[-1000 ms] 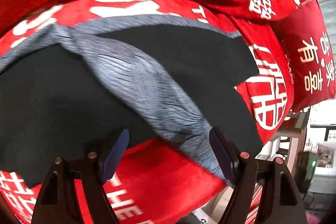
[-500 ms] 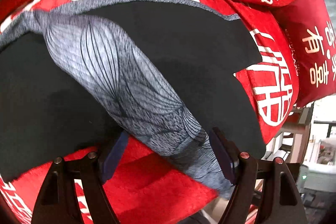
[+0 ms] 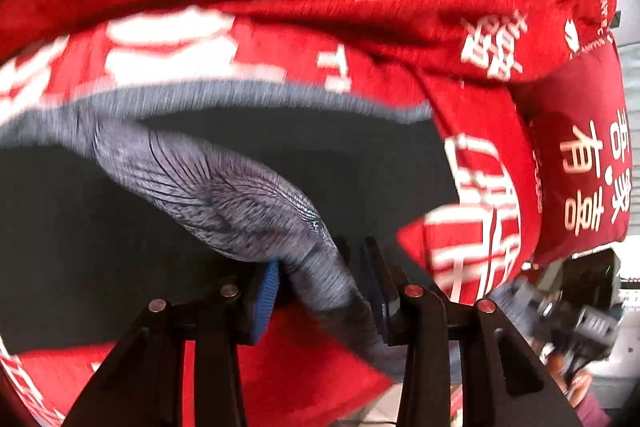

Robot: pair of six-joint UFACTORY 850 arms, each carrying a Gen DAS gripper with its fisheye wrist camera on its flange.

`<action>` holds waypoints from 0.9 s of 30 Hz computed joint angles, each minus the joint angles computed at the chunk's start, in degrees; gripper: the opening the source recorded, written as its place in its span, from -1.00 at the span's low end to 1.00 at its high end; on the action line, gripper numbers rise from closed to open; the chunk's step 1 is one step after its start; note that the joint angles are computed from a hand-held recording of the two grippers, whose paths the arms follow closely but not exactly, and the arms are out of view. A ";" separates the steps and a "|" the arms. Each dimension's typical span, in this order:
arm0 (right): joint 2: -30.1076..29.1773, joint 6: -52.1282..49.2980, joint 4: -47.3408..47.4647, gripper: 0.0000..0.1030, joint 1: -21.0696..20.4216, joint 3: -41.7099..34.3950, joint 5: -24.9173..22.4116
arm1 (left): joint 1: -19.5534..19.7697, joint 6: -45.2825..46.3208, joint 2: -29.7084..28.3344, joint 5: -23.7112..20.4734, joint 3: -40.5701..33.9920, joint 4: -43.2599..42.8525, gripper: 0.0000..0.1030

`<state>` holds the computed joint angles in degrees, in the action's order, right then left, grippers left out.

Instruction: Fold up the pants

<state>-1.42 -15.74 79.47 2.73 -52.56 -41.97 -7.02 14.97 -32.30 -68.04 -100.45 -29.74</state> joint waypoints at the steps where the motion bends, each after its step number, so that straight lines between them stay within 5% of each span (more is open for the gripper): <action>1: -2.03 -0.90 -0.52 -0.94 -1.19 -2.38 -0.71 | -0.36 -0.73 -1.49 0.40 -2.46 0.46 -0.19; 8: -19.90 6.24 -18.88 -0.94 -5.87 -25.68 -3.51 | -1.44 -6.28 -11.30 1.63 -19.62 6.66 -0.18; 11: -24.28 11.03 -25.45 -0.84 -5.75 -31.49 -5.63 | -1.31 -5.82 -11.63 1.98 -21.41 9.13 0.13; 14: -24.99 13.15 -29.18 -0.30 -5.60 -33.39 -3.48 | -2.00 -5.18 -10.22 2.36 -19.24 12.39 0.21; 15: -24.83 14.24 -30.24 0.11 -5.65 -33.61 -2.51 | -2.22 -5.36 -9.58 2.48 -17.81 13.78 0.21; 16: -24.01 15.05 -31.52 0.19 -5.70 -33.09 -1.05 | -2.43 -5.91 -9.13 2.52 -16.51 14.91 0.21; 19: -20.68 16.06 -34.30 0.15 -5.72 -29.61 -0.59 | -2.70 -8.38 -7.51 3.50 -11.49 17.91 0.21; 22: -17.56 13.02 -27.76 -0.13 -5.83 -22.29 -2.44 | -2.42 -11.76 -6.73 4.29 -8.01 19.61 0.21; 27: -15.85 13.84 -21.77 -0.25 -3.75 -12.03 -1.00 | -2.03 -13.55 -6.64 4.91 -6.09 20.15 0.21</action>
